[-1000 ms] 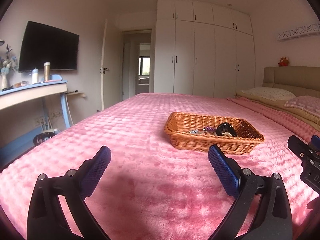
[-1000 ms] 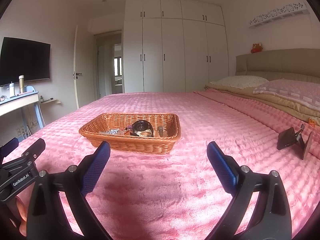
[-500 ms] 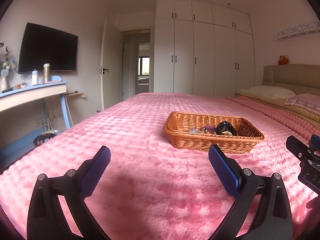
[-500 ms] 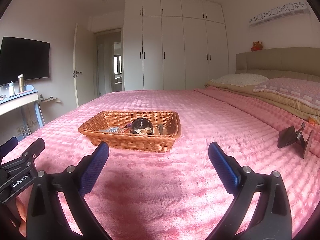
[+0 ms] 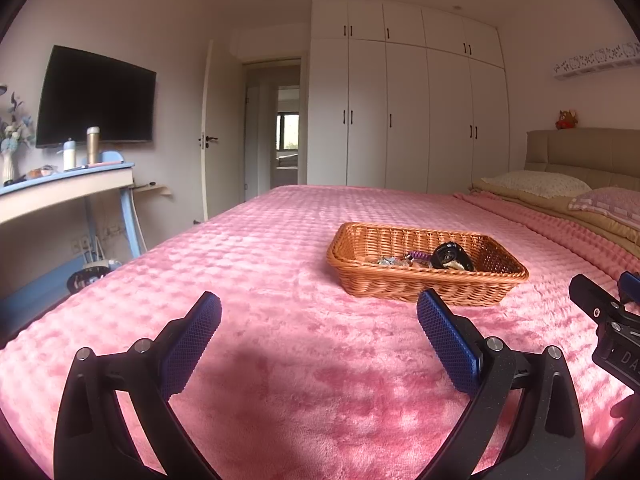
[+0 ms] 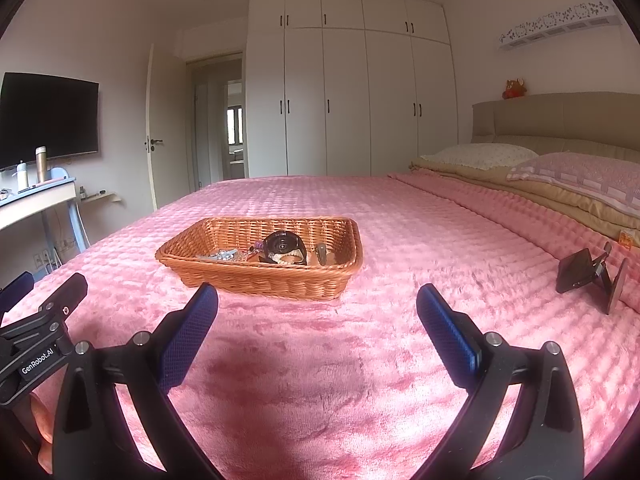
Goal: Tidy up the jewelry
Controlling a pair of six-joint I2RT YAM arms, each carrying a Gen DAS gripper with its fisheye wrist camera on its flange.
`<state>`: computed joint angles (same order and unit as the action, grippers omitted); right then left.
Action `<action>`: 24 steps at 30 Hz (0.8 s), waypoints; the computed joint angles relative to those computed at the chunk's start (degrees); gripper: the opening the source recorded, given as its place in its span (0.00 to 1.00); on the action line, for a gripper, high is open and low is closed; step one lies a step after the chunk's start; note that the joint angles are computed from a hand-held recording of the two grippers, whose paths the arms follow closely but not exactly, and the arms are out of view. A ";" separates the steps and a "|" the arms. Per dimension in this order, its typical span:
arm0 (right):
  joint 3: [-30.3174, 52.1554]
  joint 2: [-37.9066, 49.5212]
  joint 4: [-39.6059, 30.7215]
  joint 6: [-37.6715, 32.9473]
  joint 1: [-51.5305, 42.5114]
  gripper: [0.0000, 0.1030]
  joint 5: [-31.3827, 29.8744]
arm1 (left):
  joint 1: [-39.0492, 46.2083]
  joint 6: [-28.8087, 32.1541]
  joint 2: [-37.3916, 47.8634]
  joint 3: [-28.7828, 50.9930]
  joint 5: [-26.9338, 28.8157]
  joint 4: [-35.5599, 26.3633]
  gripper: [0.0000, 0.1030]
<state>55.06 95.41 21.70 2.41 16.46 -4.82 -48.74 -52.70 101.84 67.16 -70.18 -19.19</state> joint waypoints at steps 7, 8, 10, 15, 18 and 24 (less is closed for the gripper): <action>-0.34 0.14 0.30 0.43 -0.14 0.92 -0.16 | -0.01 0.51 -0.02 -0.10 0.08 0.46 0.92; -0.41 0.13 0.33 0.53 -0.18 0.92 -0.23 | 0.00 0.62 0.01 -0.13 0.08 0.56 0.93; -0.24 0.23 0.16 0.64 -0.27 0.92 -0.37 | -0.01 0.91 0.00 -0.30 0.09 0.97 0.92; -0.25 0.16 0.05 0.73 -0.29 0.92 -0.36 | -0.05 0.75 0.16 -0.18 0.16 0.91 0.93; -0.25 0.15 0.01 0.70 -0.27 0.92 -0.35 | -0.04 0.83 0.18 -0.17 0.16 0.95 0.92; -0.16 0.24 -0.06 0.80 -0.37 0.92 -0.45 | -0.06 0.67 0.15 -0.16 0.17 0.80 0.93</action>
<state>54.89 95.65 21.64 3.21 16.09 -5.27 -48.80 -52.03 101.99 67.01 -70.02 -18.38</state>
